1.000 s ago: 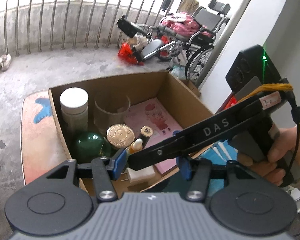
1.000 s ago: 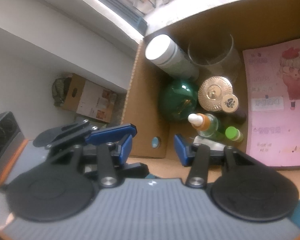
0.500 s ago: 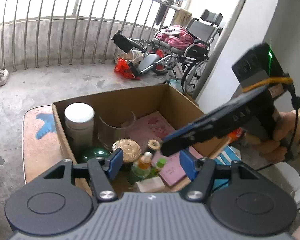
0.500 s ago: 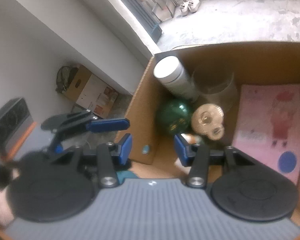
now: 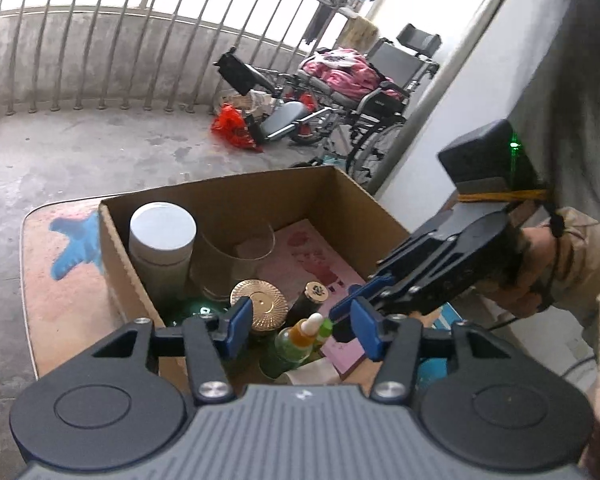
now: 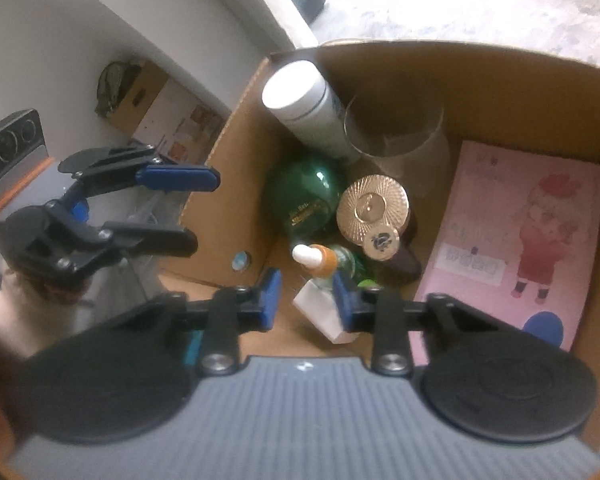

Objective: Organize rigid objects
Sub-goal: 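Open both grippers and release the white charger in the box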

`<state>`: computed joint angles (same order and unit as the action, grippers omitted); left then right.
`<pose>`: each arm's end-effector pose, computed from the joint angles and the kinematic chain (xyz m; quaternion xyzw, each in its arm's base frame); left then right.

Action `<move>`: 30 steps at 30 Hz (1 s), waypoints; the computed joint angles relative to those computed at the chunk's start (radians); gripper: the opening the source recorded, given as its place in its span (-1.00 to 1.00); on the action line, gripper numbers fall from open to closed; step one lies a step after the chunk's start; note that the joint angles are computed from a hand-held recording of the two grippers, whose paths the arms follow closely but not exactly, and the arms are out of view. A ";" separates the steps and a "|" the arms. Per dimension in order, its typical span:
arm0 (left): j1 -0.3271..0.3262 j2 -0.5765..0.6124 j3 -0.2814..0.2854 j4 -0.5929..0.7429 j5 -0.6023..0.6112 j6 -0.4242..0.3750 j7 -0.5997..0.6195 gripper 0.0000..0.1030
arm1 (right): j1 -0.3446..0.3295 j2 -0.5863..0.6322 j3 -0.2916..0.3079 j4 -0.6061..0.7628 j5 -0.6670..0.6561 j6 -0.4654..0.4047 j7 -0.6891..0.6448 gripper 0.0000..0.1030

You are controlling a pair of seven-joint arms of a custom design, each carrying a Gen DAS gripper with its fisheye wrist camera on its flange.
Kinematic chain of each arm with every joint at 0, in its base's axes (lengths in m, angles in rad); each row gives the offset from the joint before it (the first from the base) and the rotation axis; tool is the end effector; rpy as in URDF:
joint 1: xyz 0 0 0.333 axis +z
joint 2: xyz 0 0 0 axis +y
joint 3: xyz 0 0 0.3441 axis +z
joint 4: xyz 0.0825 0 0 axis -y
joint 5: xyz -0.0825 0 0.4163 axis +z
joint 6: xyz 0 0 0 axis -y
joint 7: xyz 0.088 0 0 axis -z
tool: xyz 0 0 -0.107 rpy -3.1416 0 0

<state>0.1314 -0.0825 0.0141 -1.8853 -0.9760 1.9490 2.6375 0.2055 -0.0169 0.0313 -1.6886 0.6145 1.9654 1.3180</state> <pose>0.5892 0.0306 0.6030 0.4145 -0.7897 0.4520 0.0165 0.5896 0.1810 0.6534 -0.7704 0.5489 0.1061 0.3066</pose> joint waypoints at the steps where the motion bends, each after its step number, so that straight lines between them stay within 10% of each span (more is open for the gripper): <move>1: 0.001 0.001 0.001 -0.001 -0.004 0.000 0.011 0.00 | 0.000 0.002 0.000 0.000 -0.002 -0.003 -0.005 -0.60; 30: 0.040 -0.004 0.024 -0.018 -0.066 -0.003 0.038 -0.02 | 0.028 0.086 0.022 0.115 -0.120 -0.173 0.074 -0.65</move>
